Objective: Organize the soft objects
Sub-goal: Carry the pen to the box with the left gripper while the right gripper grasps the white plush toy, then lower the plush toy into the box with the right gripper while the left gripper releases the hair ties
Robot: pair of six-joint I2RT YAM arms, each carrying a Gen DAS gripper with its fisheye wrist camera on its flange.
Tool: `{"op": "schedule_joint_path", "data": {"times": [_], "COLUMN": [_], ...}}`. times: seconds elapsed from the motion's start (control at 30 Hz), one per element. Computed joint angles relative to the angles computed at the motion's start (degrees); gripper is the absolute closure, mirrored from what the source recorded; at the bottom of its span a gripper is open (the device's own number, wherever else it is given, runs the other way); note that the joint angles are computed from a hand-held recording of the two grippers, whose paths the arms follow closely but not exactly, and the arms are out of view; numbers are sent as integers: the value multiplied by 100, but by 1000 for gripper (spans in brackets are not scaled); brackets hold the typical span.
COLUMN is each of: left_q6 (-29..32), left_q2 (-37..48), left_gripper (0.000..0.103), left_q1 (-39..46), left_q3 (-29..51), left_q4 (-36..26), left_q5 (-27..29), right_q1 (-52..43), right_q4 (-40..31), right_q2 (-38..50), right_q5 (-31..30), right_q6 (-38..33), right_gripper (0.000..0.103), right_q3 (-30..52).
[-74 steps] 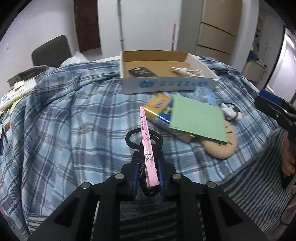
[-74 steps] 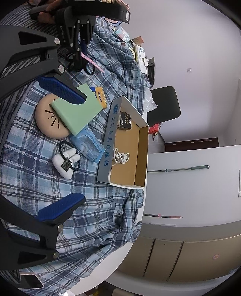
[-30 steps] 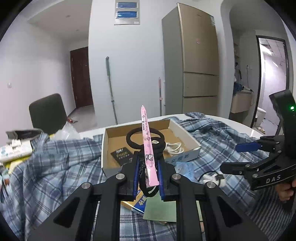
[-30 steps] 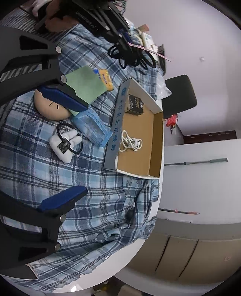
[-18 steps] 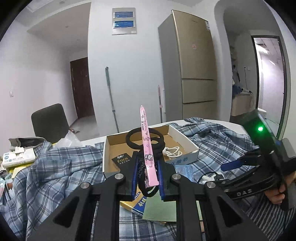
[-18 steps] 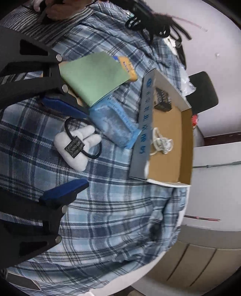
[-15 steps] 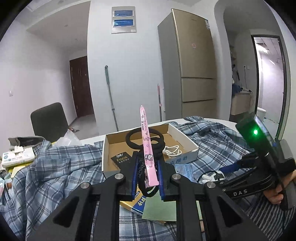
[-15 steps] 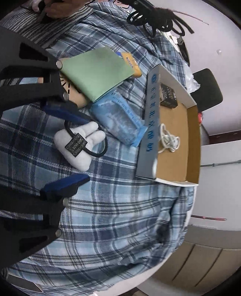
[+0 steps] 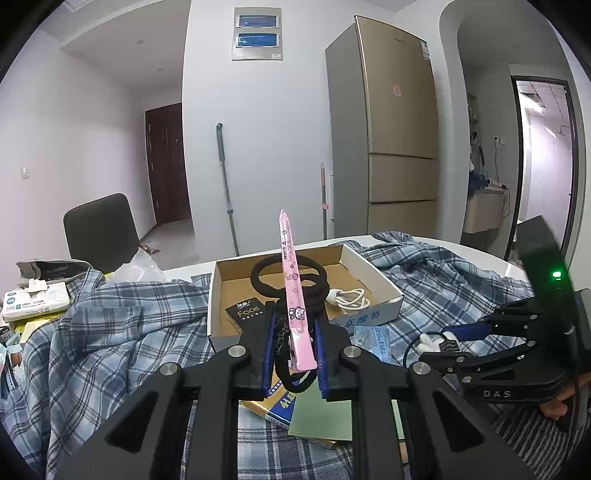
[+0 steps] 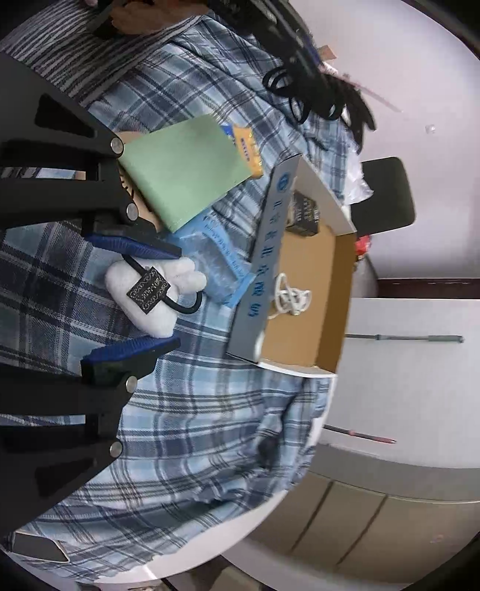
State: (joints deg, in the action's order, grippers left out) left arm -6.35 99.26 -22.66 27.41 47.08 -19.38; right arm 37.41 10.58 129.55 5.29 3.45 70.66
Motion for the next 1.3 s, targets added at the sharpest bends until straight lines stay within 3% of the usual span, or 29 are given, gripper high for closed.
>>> {"op": "schedule_joint_path", "data": {"times": [0.17,0.67,0.9,1.13,1.3], "left_q6": [-10,38,200,203,270], "left_q2": [-8,-46,-703,-1182,-958], "left_gripper": [85,85,85,85,85], "left_q1": [36,-44,-22,447,718], "left_q3": [-39,-83,159,813,1540], "left_q4": [57,80,-816,-1511,-1971], "left_q5": [28,-132,-189,-11,54], "right_q1": [-17,-36,72,202,104], "right_q4": [456,466,396,102,-251], "right_q2": [-192,-293,-831,-833,-506], "right_q5": [-36,-156,53,280,175], "right_q6": [16,68,31,-31,255], "right_gripper": [63,63,64,64,64], "right_q3": [-345,-361,-153,865,1678]}}
